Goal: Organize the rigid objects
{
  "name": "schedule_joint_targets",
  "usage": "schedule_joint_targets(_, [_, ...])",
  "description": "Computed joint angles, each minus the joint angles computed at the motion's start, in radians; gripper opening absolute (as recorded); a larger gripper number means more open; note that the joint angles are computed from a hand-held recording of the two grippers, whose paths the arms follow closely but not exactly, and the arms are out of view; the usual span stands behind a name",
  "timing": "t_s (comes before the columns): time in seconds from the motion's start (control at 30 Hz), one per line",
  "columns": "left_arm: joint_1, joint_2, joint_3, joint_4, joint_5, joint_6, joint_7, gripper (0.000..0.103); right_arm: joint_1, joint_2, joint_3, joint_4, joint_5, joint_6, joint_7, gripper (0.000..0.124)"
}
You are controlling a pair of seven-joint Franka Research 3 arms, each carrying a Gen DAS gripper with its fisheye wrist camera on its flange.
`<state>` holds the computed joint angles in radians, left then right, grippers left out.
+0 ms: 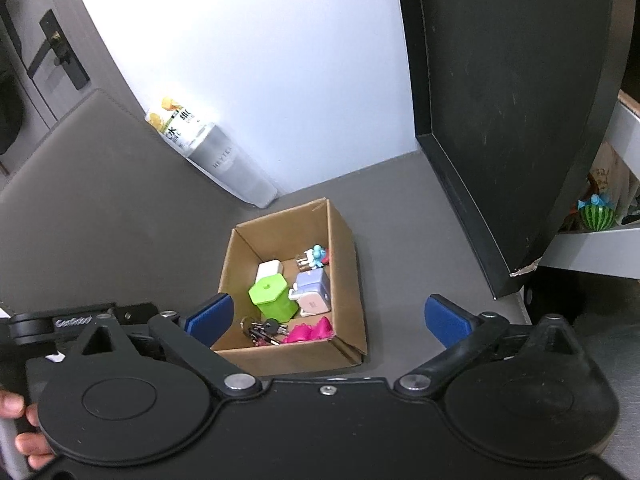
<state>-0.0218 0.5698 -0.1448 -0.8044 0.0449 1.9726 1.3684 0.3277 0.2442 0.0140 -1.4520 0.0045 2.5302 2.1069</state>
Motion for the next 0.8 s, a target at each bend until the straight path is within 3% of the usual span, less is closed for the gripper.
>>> schedule_joint_targets(0.17, [0.016,-0.095,-0.006,-0.126,-0.013,0.066,0.024,0.087,0.028,-0.02,-0.025,-0.019,-0.101,0.027,0.103,0.103])
schedule_joint_targets(0.3, [0.028,-0.154,-0.01,-0.209,-0.03,0.115,0.051,0.09,0.042,-0.035,-0.041,-0.027,-0.199,0.029,0.205,0.103])
schedule_joint_targets(0.67, [0.035,-0.218,-0.012,-0.288,-0.048,0.135,0.089,0.096,0.032,-0.042,-0.01,0.0,-0.2,-0.026,0.165,0.103])
schedule_joint_targets(0.8, [0.041,-0.253,-0.011,-0.33,-0.065,0.157,0.107,0.096,0.05,-0.04,-0.016,0.009,-0.27,-0.045,0.188,0.103])
